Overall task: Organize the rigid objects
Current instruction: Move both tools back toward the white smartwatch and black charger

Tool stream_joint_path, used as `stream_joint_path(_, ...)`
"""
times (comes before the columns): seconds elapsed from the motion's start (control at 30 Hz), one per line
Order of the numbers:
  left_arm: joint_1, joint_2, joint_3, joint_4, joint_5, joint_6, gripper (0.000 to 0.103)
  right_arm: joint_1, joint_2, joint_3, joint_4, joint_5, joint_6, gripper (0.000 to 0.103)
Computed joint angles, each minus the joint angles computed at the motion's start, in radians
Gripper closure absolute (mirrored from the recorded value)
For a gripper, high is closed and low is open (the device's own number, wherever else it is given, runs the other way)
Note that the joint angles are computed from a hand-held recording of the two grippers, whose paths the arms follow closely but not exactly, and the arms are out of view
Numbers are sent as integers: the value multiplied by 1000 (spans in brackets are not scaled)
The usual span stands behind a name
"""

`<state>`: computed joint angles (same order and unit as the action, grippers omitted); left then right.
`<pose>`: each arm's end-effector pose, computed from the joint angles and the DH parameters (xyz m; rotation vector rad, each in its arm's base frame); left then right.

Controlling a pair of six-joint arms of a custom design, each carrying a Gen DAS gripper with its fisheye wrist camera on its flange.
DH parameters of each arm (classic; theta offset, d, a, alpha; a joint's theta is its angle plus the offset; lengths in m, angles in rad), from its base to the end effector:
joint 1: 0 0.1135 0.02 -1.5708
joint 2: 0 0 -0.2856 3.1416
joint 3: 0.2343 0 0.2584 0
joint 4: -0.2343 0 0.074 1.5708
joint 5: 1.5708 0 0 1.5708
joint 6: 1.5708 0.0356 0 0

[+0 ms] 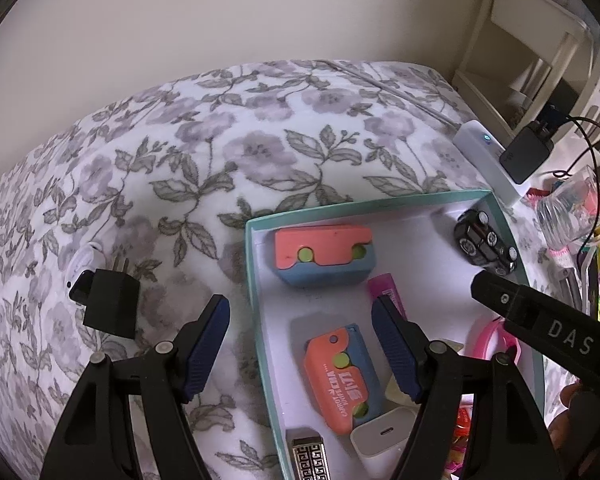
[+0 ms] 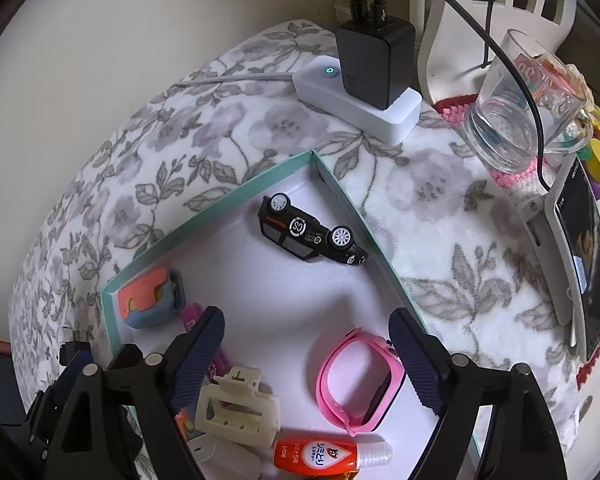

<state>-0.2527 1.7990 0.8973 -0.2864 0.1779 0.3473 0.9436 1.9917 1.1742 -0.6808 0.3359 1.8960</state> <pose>0.3163 -0.0882 0.1306 0.8560 2.6068 -0.2193 0.2209 0.2847 0.1245 1.2982 2.4794 0.0290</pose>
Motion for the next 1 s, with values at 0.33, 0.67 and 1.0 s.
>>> stream_joint_path(0.33, 40, 34, 44, -20, -35, -74, 22, -1, 5, 5, -5, 6, -1, 4)
stream_joint_path(0.67, 103, 90, 97, -33, -88, -183, 10, 0, 20, 28, -12, 29, -33, 0)
stream_joint_path(1.0, 125, 90, 110, -34, -116, -220, 10, -2, 47, 75, -39, 38, -62, 0)
